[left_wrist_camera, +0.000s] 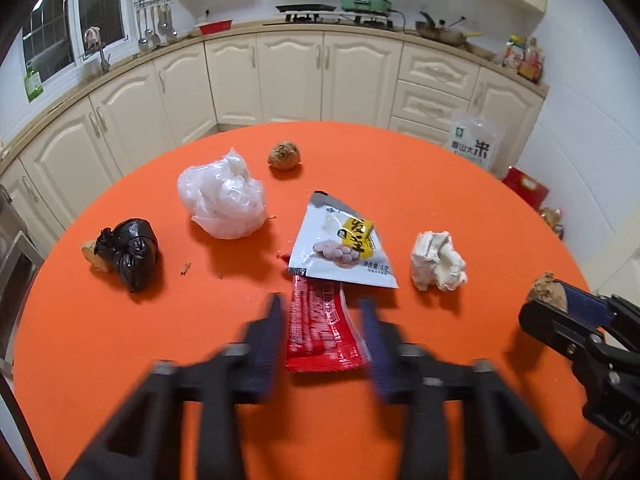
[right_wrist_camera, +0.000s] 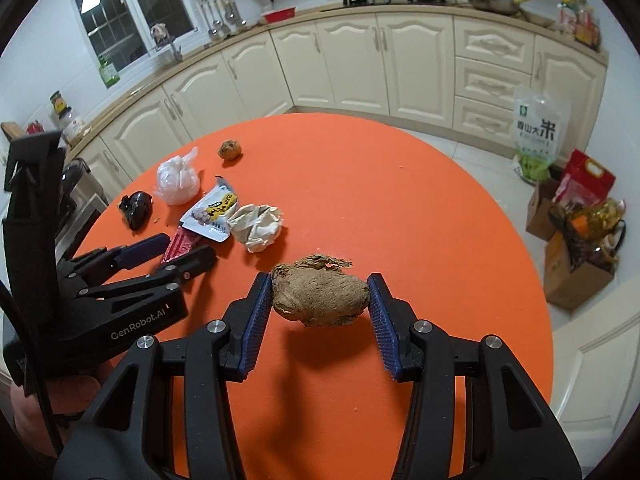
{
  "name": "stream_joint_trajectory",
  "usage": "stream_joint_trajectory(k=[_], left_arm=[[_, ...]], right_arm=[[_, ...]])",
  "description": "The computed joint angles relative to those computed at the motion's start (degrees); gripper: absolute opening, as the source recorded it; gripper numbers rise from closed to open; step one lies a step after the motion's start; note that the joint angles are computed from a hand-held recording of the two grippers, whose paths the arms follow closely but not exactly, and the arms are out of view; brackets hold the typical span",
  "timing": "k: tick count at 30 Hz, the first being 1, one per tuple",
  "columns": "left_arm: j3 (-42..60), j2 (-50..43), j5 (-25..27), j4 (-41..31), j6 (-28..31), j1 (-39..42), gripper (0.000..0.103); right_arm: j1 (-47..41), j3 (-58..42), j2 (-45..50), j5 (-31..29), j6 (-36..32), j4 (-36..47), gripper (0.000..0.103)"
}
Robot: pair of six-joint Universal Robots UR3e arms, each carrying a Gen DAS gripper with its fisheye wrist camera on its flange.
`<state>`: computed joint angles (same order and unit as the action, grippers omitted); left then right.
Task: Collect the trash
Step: 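Grasp the ginger root with the right tool while the left tool grasps the red wrapper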
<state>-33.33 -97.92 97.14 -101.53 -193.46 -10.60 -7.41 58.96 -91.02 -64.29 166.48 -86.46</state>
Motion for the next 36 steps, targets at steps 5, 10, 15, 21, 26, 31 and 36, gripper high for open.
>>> stream_joint_trajectory(k=[5,10,15,21,26,31,36], left_arm=[[-9.9,6.8,-4.7,4.0,1.9,2.9,0.011],[-20.0,17.1,-7.5,5.8,3.5,5.6,0.009],[-24.2,24.8,-7.3,4.1,2.5,3.5,0.002],[-25.1,26.0,0.0,1.9,-2.8,-4.2,0.009],[-27.6,27.3,3.7,3.0,-6.1,-5.7,0.069],[-27.6,24.4,2.6,3.8,-6.5,-6.6,0.058],[-26.5,23.1,1.1,4.5,-5.8,-6.2,0.012]], right_arm=[[-1.6,2.4,-2.7,1.3,-0.6,0.5,0.045],[-3.6,3.7,-6.1,2.8,-1.5,3.1,0.045],[-6.2,3.3,-9.9,4.3,-3.3,7.2,0.045],[-10.0,2.3,-14.7,6.2,-6.6,13.4,0.045],[-12.9,1.3,-17.4,7.3,-9.6,18.2,0.045],[-13.5,1.5,-17.5,7.6,-9.9,18.7,0.045],[-15.2,1.7,-17.8,8.3,-10.6,19.3,0.045]])
